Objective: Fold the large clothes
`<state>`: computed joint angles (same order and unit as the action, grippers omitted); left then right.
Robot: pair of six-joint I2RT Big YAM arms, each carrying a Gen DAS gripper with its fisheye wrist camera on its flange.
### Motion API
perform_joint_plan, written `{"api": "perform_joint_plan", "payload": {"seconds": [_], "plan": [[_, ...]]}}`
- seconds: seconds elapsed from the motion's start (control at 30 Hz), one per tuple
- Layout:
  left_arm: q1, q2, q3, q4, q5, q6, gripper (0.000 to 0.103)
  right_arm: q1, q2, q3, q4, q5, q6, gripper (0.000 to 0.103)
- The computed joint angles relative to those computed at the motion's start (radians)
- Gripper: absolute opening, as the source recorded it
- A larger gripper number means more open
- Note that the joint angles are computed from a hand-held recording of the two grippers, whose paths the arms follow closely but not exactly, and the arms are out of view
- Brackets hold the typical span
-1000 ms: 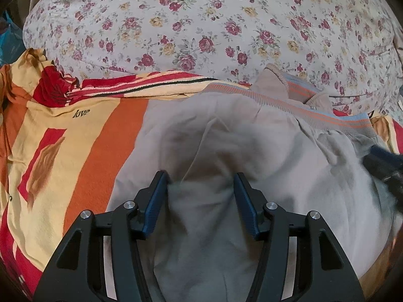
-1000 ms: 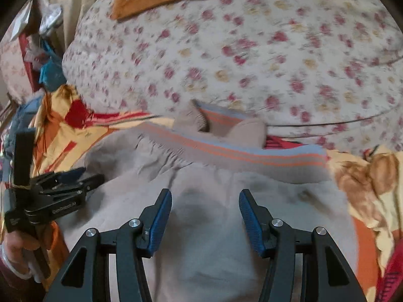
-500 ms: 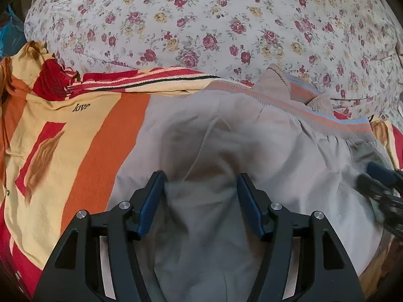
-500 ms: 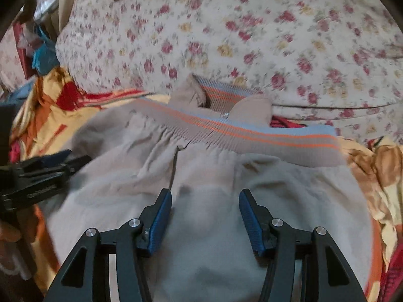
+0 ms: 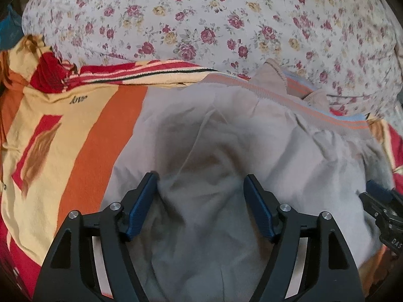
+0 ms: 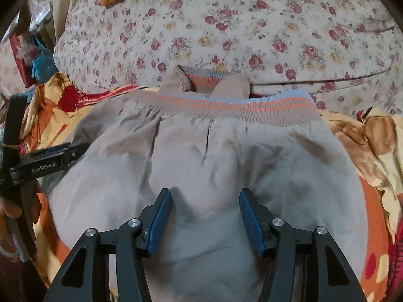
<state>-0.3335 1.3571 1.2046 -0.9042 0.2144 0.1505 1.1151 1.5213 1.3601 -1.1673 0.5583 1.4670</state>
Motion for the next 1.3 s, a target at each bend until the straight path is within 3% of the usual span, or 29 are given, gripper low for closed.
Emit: {"api": "perform_joint_plan", "payload": {"seconds": [0.1,0.13,0.2,0.3,0.43,0.57,0.7,0.83,0.93,1.03,1.1,1.23,1.3], "plan": [[0.053,-0.008,0.026,-0.024,0.104,-0.014,0.072,0.035,-0.032,0.003,-0.032,0.05,0.044,0.056],[0.067,-0.008,0.035,-0.027,0.125,-0.013,0.072,0.052,-0.041,0.007,-0.061,0.078,0.065,0.061],[0.09,0.007,0.06,-0.044,0.163,-0.004,0.072,0.081,-0.054,0.015,-0.117,0.129,0.111,0.071],[0.112,0.05,0.098,-0.074,0.184,-0.025,0.072,0.112,-0.082,0.009,-0.197,0.165,0.191,0.073],[0.132,0.106,0.126,-0.102,0.245,-0.068,0.072,0.131,-0.128,-0.037,-0.209,0.158,0.258,0.073],[0.125,0.119,0.128,-0.103,0.272,-0.043,0.072,0.138,-0.147,-0.07,-0.214,0.14,0.299,0.073],[0.147,0.137,0.159,-0.114,0.369,-0.034,0.077,0.141,-0.169,-0.104,-0.192,0.139,0.315,0.073],[0.125,0.198,0.216,-0.188,0.296,-0.016,0.078,0.135,-0.182,-0.117,-0.195,0.143,0.32,0.073],[0.129,0.211,0.216,-0.199,0.311,-0.013,0.081,0.137,-0.196,-0.128,-0.192,0.153,0.33,0.073],[0.118,0.224,0.212,-0.21,0.313,0.033,0.09,0.127,-0.21,-0.146,-0.193,0.144,0.331,0.076],[0.091,0.216,0.202,-0.207,0.277,0.078,0.101,0.12,-0.221,-0.163,-0.183,0.132,0.343,0.076],[0.028,0.203,0.186,-0.195,0.139,0.153,0.102,0.119,-0.248,-0.196,-0.129,0.134,0.357,0.076],[0.033,0.215,0.2,-0.207,0.156,0.137,0.102,0.121,-0.245,-0.193,-0.136,0.134,0.36,0.076]]}}
